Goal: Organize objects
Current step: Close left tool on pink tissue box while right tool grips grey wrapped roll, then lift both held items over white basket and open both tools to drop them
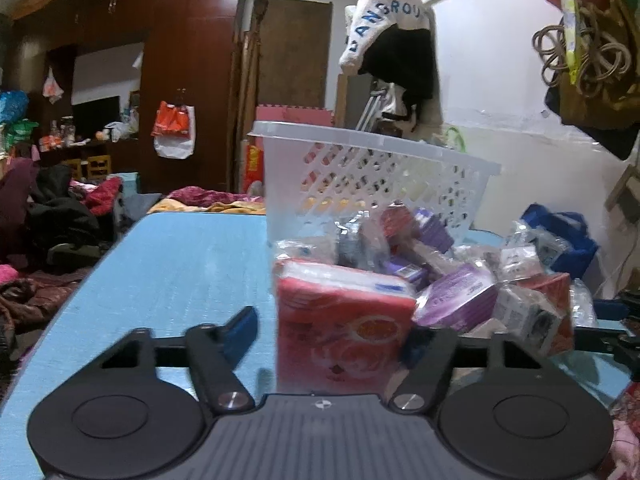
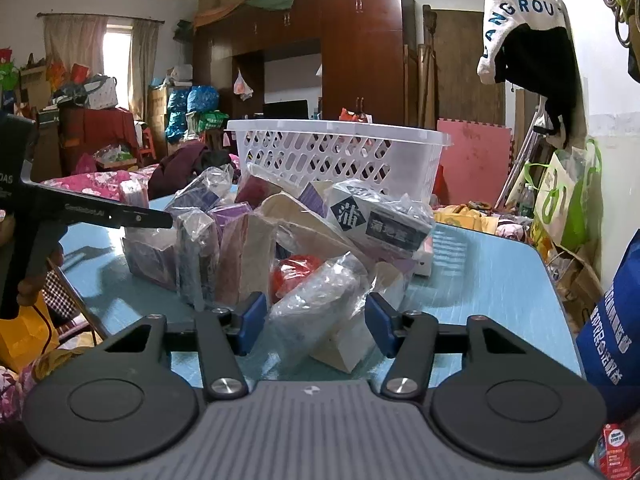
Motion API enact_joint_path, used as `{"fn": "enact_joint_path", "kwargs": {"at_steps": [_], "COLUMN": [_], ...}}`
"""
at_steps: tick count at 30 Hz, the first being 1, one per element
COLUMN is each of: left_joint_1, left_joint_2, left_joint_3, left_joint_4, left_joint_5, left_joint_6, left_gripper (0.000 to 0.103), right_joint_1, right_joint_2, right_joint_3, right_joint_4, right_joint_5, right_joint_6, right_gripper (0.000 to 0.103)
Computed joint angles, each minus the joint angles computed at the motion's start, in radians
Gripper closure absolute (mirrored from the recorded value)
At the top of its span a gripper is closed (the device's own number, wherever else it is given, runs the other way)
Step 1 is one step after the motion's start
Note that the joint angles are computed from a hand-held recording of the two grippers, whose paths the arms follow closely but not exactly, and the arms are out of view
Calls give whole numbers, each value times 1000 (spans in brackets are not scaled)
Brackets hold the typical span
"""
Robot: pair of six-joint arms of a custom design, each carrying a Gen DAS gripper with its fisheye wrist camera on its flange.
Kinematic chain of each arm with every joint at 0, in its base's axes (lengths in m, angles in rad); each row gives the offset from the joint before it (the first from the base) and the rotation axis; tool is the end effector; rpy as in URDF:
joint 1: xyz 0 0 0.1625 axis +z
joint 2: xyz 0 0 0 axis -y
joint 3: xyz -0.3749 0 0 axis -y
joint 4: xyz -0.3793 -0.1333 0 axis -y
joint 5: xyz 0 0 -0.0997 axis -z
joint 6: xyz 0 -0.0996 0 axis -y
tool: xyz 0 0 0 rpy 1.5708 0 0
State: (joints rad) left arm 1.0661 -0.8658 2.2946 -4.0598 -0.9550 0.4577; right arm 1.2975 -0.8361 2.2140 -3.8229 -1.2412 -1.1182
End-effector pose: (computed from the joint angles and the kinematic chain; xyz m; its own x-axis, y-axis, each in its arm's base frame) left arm -0.0343 -0.4567 0.1198 -0.7552 0.1474 -0.6387 0.6354 0.4042 -0.6579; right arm 0.0352 -0.4879 0.0844 -0.5834 -0.5484 0.5990 -0.8039 0.2848 -0.5222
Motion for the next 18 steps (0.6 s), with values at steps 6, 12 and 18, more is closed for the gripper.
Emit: {"fn": "enact_joint_path", "kwargs": {"at_steps": [6, 12, 18], "left_joint_1": [-8, -7, -1], "left_joint_2": [14, -14, -41], "left_joint_3": [5, 21, 13], "left_joint_4": [-47, -67, -51], "left_joint_5": [4, -25, -53], "left_joint_6": [14, 18, -8], "left_gripper": [45, 45, 45], "right_joint_1": [-8, -26, -23], "right_joint_2": [-12, -40, -62], "right_joint_3": [10, 31, 18], "right_joint_4": [-5, 1, 19], "right_joint_5": [19, 72, 99], "right_joint_6": [0, 15, 62], "right_gripper": [58, 58, 58]}}
